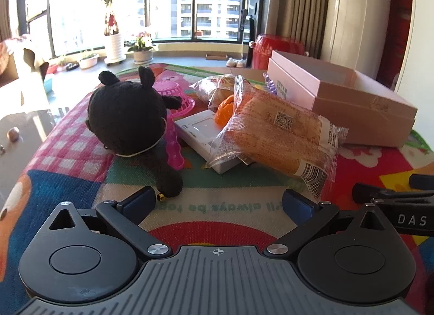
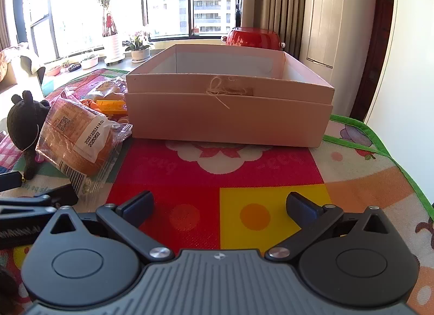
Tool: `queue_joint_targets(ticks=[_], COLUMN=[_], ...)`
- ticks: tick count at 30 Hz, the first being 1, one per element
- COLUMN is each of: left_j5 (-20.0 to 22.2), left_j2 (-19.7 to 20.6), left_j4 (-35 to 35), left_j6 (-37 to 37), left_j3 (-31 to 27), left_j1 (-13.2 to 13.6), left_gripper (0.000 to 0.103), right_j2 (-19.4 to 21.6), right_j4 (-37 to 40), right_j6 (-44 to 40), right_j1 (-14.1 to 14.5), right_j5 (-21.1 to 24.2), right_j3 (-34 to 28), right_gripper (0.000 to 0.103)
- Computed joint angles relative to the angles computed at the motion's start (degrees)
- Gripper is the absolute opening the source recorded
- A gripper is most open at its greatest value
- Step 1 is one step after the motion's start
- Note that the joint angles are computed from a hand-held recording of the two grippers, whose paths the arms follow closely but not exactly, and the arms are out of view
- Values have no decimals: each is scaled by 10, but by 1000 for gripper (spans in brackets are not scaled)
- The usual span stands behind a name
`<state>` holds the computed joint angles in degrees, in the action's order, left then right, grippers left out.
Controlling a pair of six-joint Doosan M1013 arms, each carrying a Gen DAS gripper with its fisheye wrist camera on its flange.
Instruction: Organize objects
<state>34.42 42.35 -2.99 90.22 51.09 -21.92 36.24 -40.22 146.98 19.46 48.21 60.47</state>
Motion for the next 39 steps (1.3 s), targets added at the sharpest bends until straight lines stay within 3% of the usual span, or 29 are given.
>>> queue_joint_targets(ticks=[4, 11, 39], left_j5=[14, 10, 12], left_j2=[4, 3, 0], left_j4=[58, 36, 54], left_j6=[-23, -12, -22], left_j3=[-9, -6, -3], left_j1=[-10, -4, -9], left_gripper=[103, 103, 103], right_j2=[-1, 0, -1], right_j4=[4, 3, 13], right_j6=[0, -4, -13], right_j1=[-1, 0, -3], right_j5=[-3, 1, -8], right_j3=[2, 0, 0], right_gripper=[103, 103, 103])
